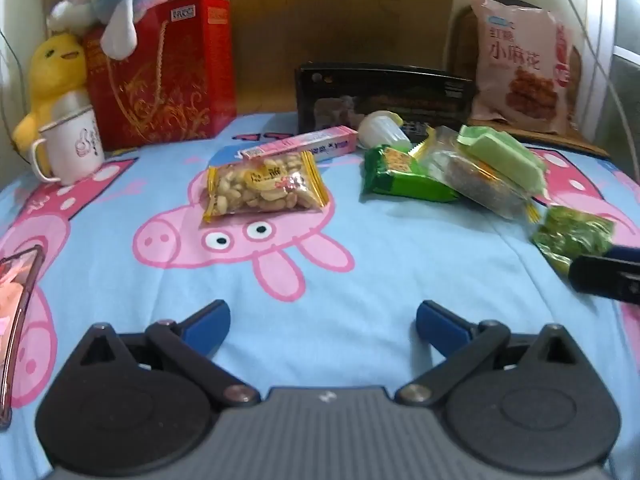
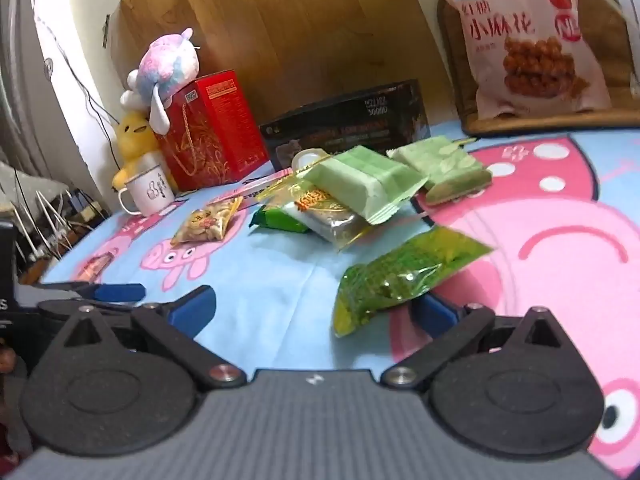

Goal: Organize snacks
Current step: 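Carry a green pastry pack into the tin with left tool while right tool carries another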

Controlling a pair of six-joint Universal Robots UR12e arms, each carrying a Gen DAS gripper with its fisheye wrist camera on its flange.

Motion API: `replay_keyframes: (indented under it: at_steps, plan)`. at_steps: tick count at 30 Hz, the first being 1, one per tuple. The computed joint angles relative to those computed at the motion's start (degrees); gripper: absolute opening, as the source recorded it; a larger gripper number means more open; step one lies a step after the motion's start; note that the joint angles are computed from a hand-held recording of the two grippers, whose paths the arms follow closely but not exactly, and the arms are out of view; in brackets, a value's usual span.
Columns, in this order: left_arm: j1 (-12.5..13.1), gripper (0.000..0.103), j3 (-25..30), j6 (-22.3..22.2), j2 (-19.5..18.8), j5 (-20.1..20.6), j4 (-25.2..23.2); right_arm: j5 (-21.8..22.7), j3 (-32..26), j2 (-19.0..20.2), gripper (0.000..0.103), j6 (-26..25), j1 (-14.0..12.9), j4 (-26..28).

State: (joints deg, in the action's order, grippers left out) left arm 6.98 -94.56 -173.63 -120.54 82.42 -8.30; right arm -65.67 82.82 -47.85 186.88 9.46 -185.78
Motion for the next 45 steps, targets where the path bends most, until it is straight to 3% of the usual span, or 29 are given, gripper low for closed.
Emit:
replay_keyframes:
  at_steps: [3,5,7,8,9,10,11,13,14,16,19,22,24,25,26,27,30,33,36,39,41,43,45]
  plan:
    - [1.7,0.103,1.4,-1.8,0.8,-6.5,-4.0,-1.6,0.3,-0.6,0.103,-3.8,0.2,-0.2]
    - [2.9,0.102,1.9,-4.3,0.5,-10.9,-1.7,-2.9,0.1,-0.7,0.094,-6.1,0.2,-1.2]
    - [2.7,0.100,3.3,-5.3,-0.3,-12.5,0.0,-4.4,-0.9,-0.4,0.081,-6.9,0.1,-2.2]
    - [2.7,0.096,4.7,-4.9,-0.8,-14.2,0.2,-4.5,-1.2,-0.2,0.079,-6.3,-0.2,-2.8]
    - [2.7,0.095,6.0,-4.4,-1.4,-16.1,0.3,-4.5,-1.7,0.0,0.073,-5.7,-0.5,-2.8]
    - [2.5,0.094,7.8,-3.4,-2.1,-18.2,0.2,-5.1,-2.0,0.1,0.061,-5.6,-0.6,-3.0]
    - [2.5,0.092,8.8,-2.8,-2.5,-19.9,-0.1,-6.0,-2.2,0.1,0.056,-5.3,-0.6,-3.9]
    - [1.6,0.088,11.9,-0.8,-3.9,-22.3,-0.3,-5.1,-2.5,0.4,0.055,-3.0,-1.2,-8.3]
    - [0.9,0.087,14.0,1.8,-5.1,-21.6,-2.6,-3.9,-2.5,0.6,0.055,-2.2,-1.5,-9.6]
    - [0.1,0.083,17.0,4.6,-6.9,-22.5,-5.0,-2.5,-3.5,0.7,0.055,-3.8,-1.7,-6.8]
    - [-0.5,0.072,20.9,7.9,-8.6,-26.0,-12.7,-2.0,-5.6,1.5,0.055,-7.3,-1.7,0.5]
    - [-1.2,0.063,23.2,10.9,-9.7,-25.7,-18.7,1.3,-9.0,2.9,0.055,-6.9,-2.4,9.2]
    - [-2.1,0.056,25.2,13.6,-10.7,-23.3,-22.2,4.7,-11.5,4.0,0.055,-6.4,-3.0,15.6]
    - [-2.2,0.054,25.4,14.0,-11.1,-23.3,-22.5,6.3,-12.5,4.7,0.055,-5.1,-3.2,16.6]
    - [-2.2,0.047,25.2,14.4,-11.0,-23.7,-21.9,7.3,-12.8,5.1,0.044,-3.9,-3.4,15.3]
    - [-2.0,0.046,25.0,14.4,-10.8,-25.0,-22.2,7.3,-12.9,5.2,0.038,-3.8,-3.3,14.8]
    - [-2.0,0.046,24.4,13.7,-10.2,-24.4,-17.6,6.5,-13.6,5.4,0.037,-5.5,-2.9,12.1]
    - [-1.8,0.051,26.4,11.2,-10.8,-23.0,-13.7,5.7,-17.2,6.7,0.037,-7.9,-2.3,10.8]
    - [-1.7,0.056,30.8,5.8,-13.2,-20.6,-10.1,4.7,-24.7,9.8,0.037,-10.7,-1.4,11.3]
    - [-1.8,0.057,36.6,1.3,-16.4,-17.1,-11.9,2.4,-34.9,14.6,0.038,-13.5,-0.3,17.0]
    - [-1.9,0.065,39.5,-1.1,-18.4,-14.6,-12.9,1.2,-40.9,17.6,0.041,-13.9,0.3,21.5]
    - [-1.8,0.065,39.6,-2.1,-18.7,-12.6,-14.0,-1.0,-43.2,19.0,0.041,-13.1,0.6,23.1]
    - [-1.1,0.065,36.8,-3.3,-17.6,-13.8,-12.1,0.1,-40.3,17.8,0.041,-10.4,0.1,21.2]
